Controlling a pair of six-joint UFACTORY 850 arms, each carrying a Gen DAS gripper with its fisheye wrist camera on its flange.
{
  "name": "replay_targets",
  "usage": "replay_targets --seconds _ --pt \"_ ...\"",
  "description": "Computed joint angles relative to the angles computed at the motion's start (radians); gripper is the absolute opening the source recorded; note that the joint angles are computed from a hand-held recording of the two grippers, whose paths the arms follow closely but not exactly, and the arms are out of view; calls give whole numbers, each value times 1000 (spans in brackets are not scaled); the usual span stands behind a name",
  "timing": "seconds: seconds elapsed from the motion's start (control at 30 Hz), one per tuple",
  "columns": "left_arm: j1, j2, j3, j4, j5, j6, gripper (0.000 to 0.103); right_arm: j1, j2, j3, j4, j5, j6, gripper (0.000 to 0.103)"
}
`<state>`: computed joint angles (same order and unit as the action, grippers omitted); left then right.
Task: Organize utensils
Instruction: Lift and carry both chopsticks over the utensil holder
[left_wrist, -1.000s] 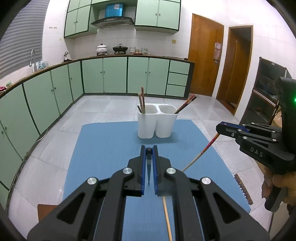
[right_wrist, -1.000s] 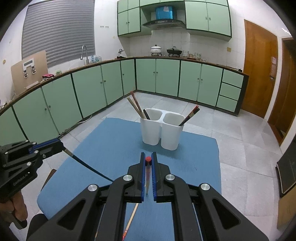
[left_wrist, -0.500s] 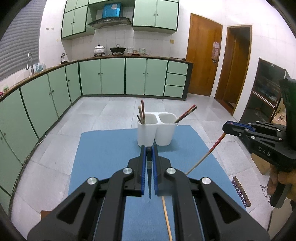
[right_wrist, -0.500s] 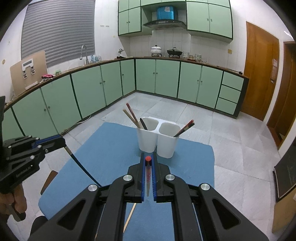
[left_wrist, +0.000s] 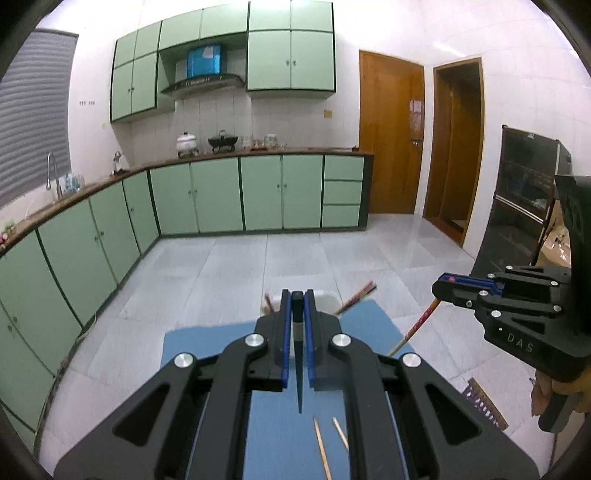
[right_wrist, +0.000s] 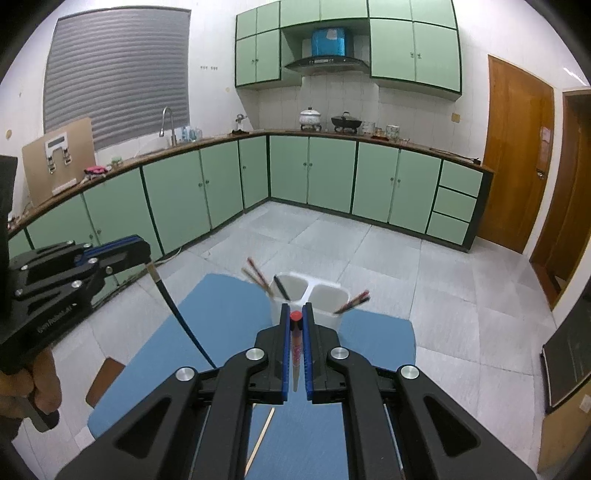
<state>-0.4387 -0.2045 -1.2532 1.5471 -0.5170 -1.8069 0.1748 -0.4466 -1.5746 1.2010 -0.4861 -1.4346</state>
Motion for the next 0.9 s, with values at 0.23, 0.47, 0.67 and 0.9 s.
replay_targets --seconds 0.23,0.47,0.67,0.9 --pt "18 -90 -159 1 10 45 6 6 -95 -188 -130 -25 191 6" --pt "41 -170 -271 74 6 -16 6 24 -179 -335 -222 -18 300 6" --pt "69 -241 -346 129 -11 -62 6 38 -278 -489 -304 -29 400 6" --pt "110 -341 -448 131 25 -81 6 40 -417 -682 -417 -56 528 6"
